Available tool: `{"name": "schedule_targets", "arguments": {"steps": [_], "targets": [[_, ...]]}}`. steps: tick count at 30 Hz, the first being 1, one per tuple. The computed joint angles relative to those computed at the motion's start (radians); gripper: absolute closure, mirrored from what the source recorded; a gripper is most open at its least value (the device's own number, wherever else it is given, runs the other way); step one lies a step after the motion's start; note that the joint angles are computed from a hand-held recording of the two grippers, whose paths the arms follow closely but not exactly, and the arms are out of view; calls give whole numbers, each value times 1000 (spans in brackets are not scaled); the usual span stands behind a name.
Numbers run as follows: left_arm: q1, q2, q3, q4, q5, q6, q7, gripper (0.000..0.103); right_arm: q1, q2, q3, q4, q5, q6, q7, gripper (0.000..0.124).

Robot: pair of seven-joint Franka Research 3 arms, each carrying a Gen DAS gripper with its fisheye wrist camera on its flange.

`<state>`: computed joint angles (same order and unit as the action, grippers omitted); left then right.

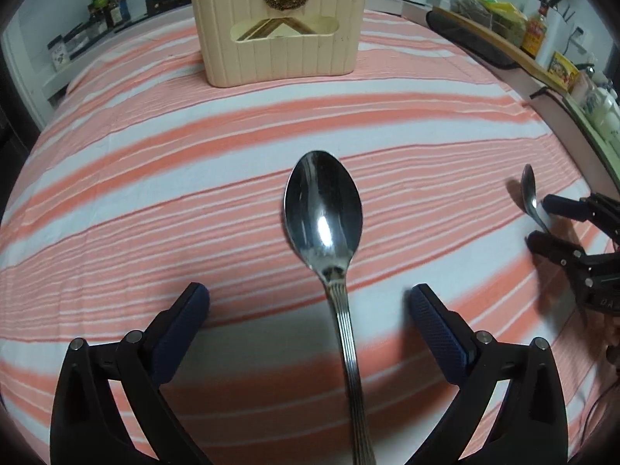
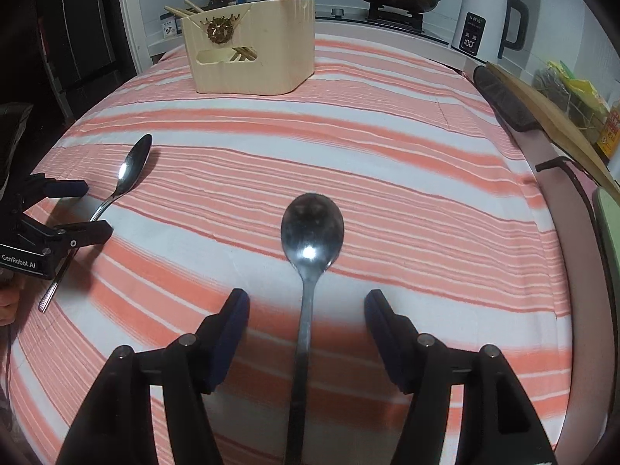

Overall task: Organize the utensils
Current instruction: 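Close the left tool on the larger spoon's bowl and lift it, then carry the spoon over the beige holder and lower it in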

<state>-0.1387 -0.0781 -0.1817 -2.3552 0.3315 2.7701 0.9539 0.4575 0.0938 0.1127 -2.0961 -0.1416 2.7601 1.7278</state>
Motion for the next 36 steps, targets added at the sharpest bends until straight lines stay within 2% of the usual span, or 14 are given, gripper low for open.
{"name": "schedule_targets", "arguments": {"steps": [5,10,13,14,16,17,18,21,24,30,36], "targets": [[6,62,7,70,-2,-10,6,2,14,67,-13,77,-22,7,18,60],[4,93,7,113,23,-17,-4,11,31,88,-36,88,-30,43,60,60],[2,94,7,111,45,2,-19,20,42,91,-52,84,-55,63,98,62],[1,93,7,107,55,14,-19,27,52,90,-65,82,-86,69,129,65],[-1,94,7,102,86,40,-33,42,54,87,-74,76,-113,85,161,88],[-3,93,8,104,131,40,-68,54,47,88,-68,74,-99,90,156,88],[-2,93,9,101,138,50,-75,61,43,87,-66,72,-93,96,154,88],[2,83,10,86,93,82,-64,61,41,83,-62,64,-90,112,151,88],[9,40,9,51,146,111,-121,61,34,59,-53,38,-60,152,134,88],[25,-80,-7,-22,175,162,-153,61,13,-23,-19,-33,15,232,75,88],[54,-200,-44,-89,200,200,-199,61,-4,-107,19,-98,85,283,22,88]]}}
